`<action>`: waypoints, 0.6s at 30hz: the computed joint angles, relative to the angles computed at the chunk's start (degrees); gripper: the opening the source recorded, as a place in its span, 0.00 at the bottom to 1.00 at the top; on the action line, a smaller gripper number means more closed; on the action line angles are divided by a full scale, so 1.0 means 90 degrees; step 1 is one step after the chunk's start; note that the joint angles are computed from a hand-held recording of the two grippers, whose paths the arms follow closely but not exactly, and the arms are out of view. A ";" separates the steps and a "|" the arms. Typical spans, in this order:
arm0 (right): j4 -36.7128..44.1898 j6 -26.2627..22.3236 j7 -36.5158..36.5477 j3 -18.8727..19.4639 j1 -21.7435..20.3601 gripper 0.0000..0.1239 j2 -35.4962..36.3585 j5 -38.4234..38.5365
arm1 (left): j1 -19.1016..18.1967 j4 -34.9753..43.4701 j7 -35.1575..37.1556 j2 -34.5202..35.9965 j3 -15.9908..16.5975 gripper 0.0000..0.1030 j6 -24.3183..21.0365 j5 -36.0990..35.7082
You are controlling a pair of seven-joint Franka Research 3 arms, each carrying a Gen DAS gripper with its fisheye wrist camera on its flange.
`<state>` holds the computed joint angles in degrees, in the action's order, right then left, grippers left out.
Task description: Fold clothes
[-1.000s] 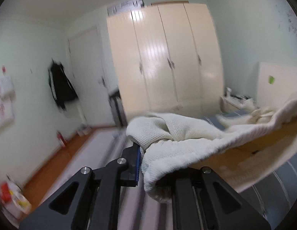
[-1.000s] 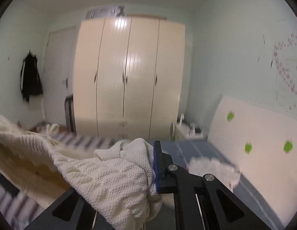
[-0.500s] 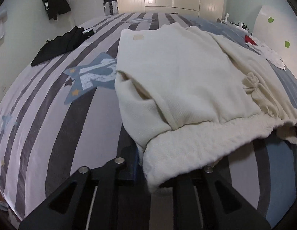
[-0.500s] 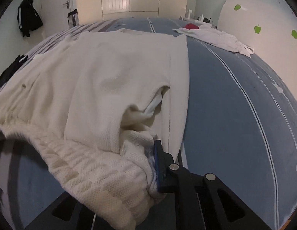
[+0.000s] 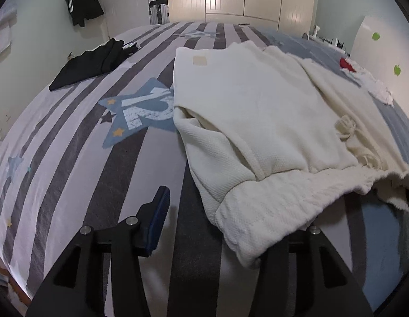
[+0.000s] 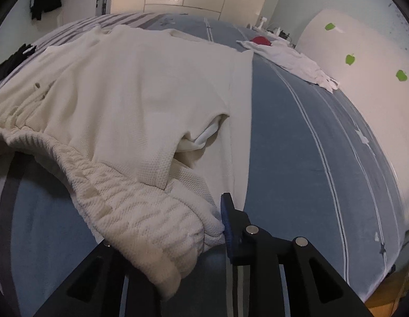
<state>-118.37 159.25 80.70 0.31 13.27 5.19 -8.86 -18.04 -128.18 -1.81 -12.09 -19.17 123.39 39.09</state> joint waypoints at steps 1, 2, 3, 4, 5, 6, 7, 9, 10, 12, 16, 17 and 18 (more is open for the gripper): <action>-0.0026 -0.0051 -0.0011 0.0005 -0.0015 0.18 -0.0055 0.0096 | -0.0009 -0.0007 0.0017 -0.0025 0.0013 0.44 0.0017 -0.0054; -0.0071 -0.0103 -0.0013 0.0012 -0.0027 0.18 -0.0128 0.0172 | -0.0023 -0.0015 0.0055 -0.0048 0.0032 0.44 0.0029 -0.0168; -0.0112 -0.0144 -0.0008 0.0021 -0.0035 0.18 -0.0194 0.0190 | -0.0035 -0.0022 0.0093 -0.0070 0.0047 0.44 0.0041 -0.0281; -0.0149 -0.0174 0.0003 0.0031 -0.0038 0.18 -0.0252 0.0152 | -0.0044 -0.0029 0.0132 -0.0091 0.0060 0.44 0.0051 -0.0394; -0.0185 -0.0205 0.0013 0.0043 -0.0043 0.19 -0.0310 0.0114 | -0.0056 0.0003 0.0176 -0.0093 0.0045 0.44 -0.0038 -0.0478; -0.0247 -0.0208 0.0002 0.0059 -0.0052 0.20 -0.0385 0.0104 | -0.0065 0.0022 0.0224 -0.0096 0.0023 0.44 -0.0085 -0.0479; -0.0294 -0.0218 -0.0023 0.0076 -0.0065 0.20 -0.0438 0.0101 | -0.0085 0.0067 0.0281 -0.0083 -0.0020 0.44 -0.0183 -0.0455; -0.0296 -0.0330 -0.0057 0.0105 -0.0086 0.22 -0.0450 0.0026 | -0.0137 0.0234 0.0453 0.0010 -0.0080 0.44 -0.0486 -0.0458; -0.0282 -0.0413 -0.0068 0.0115 -0.0091 0.24 -0.0430 -0.0040 | -0.0161 0.0285 0.0487 0.0041 -0.0096 0.44 -0.0570 -0.0453; -0.0257 -0.0609 -0.0275 0.0137 -0.0100 0.27 -0.0412 0.0070 | -0.0211 0.0377 0.0598 0.0103 -0.0065 0.44 -0.0666 -0.0624; -0.0244 -0.0922 -0.0883 0.0147 -0.0165 0.57 -0.0515 0.1159 | -0.0234 0.0286 0.0450 -0.0005 -0.0040 0.44 -0.0512 -0.0641; -0.0223 -0.1022 -0.1174 0.0140 -0.0191 0.60 -0.0546 0.1650 | -0.0229 0.0262 0.0418 -0.0040 -0.0028 0.44 -0.0448 -0.0657; -0.0183 -0.1174 -0.1597 0.0123 -0.0224 0.60 -0.0583 0.2329 | -0.0221 0.0239 0.0388 -0.0074 -0.0019 0.44 -0.0386 -0.0673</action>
<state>-120.02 148.68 66.33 1.42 11.25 -0.06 12.10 -20.03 -126.03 1.68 -12.76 -19.34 119.92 33.04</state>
